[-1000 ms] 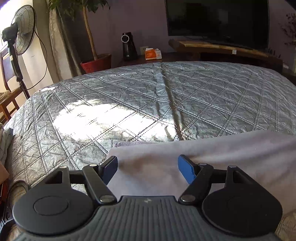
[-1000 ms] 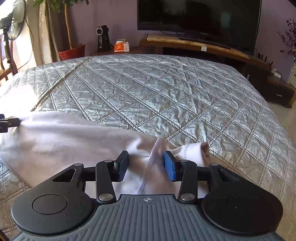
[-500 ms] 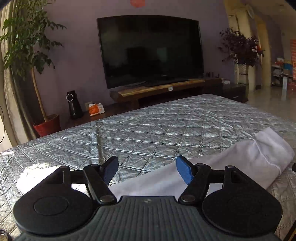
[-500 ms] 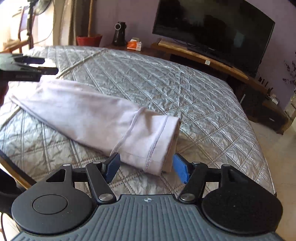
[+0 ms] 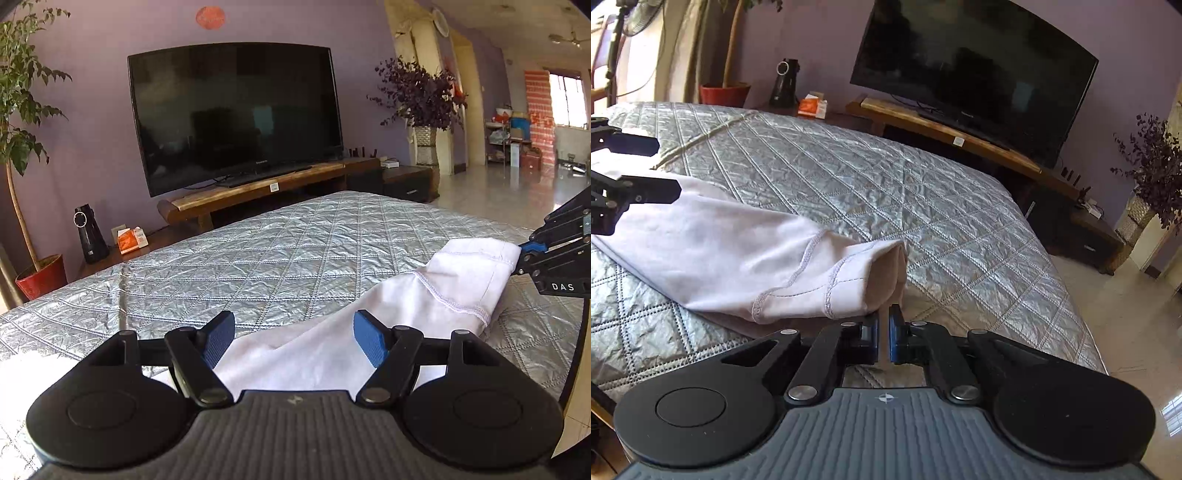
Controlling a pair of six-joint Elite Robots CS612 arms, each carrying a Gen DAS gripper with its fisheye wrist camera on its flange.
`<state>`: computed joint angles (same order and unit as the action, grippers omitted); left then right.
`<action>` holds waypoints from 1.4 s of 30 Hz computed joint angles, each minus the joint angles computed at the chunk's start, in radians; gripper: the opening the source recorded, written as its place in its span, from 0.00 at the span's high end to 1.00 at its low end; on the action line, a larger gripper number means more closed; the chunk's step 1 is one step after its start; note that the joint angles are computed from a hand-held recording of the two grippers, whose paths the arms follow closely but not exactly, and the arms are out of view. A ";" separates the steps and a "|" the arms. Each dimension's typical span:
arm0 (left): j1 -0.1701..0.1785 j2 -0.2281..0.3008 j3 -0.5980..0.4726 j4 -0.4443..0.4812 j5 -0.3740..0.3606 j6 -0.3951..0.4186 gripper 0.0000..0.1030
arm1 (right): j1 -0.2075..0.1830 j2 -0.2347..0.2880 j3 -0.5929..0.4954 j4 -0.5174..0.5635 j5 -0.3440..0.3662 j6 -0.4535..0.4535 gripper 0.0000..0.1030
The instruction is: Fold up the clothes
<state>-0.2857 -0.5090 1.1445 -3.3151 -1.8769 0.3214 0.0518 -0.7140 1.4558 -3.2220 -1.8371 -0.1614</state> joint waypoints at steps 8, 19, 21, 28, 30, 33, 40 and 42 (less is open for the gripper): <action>-0.004 -0.003 0.021 -0.017 -0.065 0.016 0.32 | 0.010 0.021 -0.036 -0.060 0.036 -0.036 0.85; -0.026 -0.001 0.036 -0.016 -0.090 0.074 0.31 | -0.054 0.026 -0.059 0.031 0.233 0.273 0.43; -0.031 0.000 0.037 -0.018 -0.075 0.077 0.31 | -0.066 0.037 -0.079 0.059 0.255 0.319 0.45; -0.053 0.015 0.025 -0.039 -0.042 0.131 0.31 | -0.095 0.050 -0.097 0.007 0.454 0.444 0.61; -0.059 0.018 0.020 -0.041 -0.024 0.136 0.31 | -0.109 0.055 -0.104 0.013 0.510 0.519 0.61; -0.059 0.020 0.009 -0.022 -0.026 0.116 0.30 | -0.113 0.053 -0.099 0.020 0.523 0.491 0.60; -0.056 0.023 0.012 -0.084 -0.085 0.148 0.30 | -0.146 0.068 -0.092 -0.056 0.646 0.717 0.59; -0.058 0.022 0.021 -0.119 -0.078 0.205 0.30 | -0.157 0.078 -0.095 -0.080 0.676 0.797 0.54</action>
<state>-0.3433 -0.4871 1.1652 -3.4337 -1.9551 0.5261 -0.1050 -0.6362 1.3604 -3.3016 -1.1615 0.6356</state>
